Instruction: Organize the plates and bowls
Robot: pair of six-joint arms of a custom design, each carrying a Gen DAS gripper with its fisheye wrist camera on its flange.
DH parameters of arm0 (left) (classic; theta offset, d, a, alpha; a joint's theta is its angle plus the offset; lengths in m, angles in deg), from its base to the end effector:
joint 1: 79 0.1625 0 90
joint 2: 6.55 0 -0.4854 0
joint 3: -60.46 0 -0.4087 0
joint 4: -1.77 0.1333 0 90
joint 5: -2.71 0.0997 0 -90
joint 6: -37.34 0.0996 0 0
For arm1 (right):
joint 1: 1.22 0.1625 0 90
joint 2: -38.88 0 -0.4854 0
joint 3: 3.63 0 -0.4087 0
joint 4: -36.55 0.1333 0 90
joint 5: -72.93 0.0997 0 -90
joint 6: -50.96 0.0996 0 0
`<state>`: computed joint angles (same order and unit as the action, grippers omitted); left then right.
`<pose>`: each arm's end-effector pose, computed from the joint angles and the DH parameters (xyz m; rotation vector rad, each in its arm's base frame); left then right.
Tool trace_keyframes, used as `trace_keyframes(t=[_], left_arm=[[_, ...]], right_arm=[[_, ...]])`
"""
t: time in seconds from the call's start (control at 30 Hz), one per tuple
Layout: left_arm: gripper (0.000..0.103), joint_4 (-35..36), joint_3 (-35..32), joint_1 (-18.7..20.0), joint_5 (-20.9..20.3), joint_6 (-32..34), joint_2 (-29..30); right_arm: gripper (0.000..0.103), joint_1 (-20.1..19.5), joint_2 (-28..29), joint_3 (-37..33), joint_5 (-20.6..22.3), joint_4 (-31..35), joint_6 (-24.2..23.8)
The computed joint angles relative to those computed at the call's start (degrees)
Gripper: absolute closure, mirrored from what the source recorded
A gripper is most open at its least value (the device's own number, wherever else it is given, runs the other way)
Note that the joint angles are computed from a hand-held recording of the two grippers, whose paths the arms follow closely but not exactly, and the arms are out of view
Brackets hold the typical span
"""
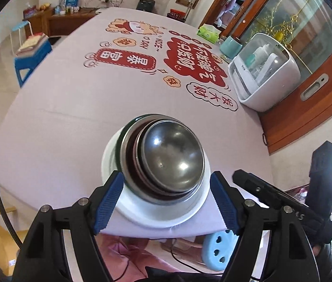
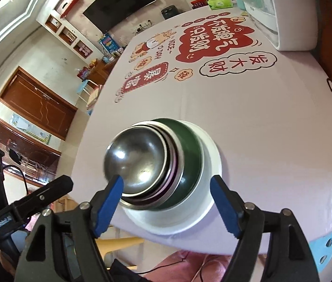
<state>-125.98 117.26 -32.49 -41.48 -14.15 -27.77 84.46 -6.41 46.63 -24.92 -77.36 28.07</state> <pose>-0.4620 -0.7845 0.0348 -0.1949 2.4999 -0.8131 0.0534 -0.8815 0.4111 0.4354 -2.8691 0.4236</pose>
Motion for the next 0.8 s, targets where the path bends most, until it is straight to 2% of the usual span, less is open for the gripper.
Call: trace_keyframes(t=[0.1,0.2,0.4,0.5,0.57,0.67,0.8], left_arm=[[0.028,2.48,0.17,-1.08,2.27,-2.01,-0.46],[0.028,4.03,0.65,-2.04,4.93,-2.88,-0.88],[0.028,8.61,-0.81,-3.41,10.09,-4.82,-0.52],[0.028,10.98,-1.9,-3.97,12.08,-5.28,-0.13],[0.025,11.59,-2.23,-4.28,12.82,-5.77,-0.12],[0.023,9.72,-1.72,-4.7,13.56,-4.11,-0.51],[0.015,6.42,-0.09,-5.35,16.03,-1.21,-1.38]], right_arm=[[0.016,0.16,-1.96,2.0,0.86,0.28,0.36],[0.01,0.47,-4.39,5.89,0.58,-2.89,-0.83],[0.008,2.62,-7.17,12.05,-5.96,-12.72,-4.16],[0.008,3.14,-8.09,13.19,-5.91,-14.3,-3.93],[0.008,3.9,-8.32,13.49,-7.66,-14.69,-3.6],[0.008,4.81,-9.2,14.86,-9.21,-17.14,-3.57],[0.007,6.09,-9.73,17.14,-12.17,-24.35,-3.34]])
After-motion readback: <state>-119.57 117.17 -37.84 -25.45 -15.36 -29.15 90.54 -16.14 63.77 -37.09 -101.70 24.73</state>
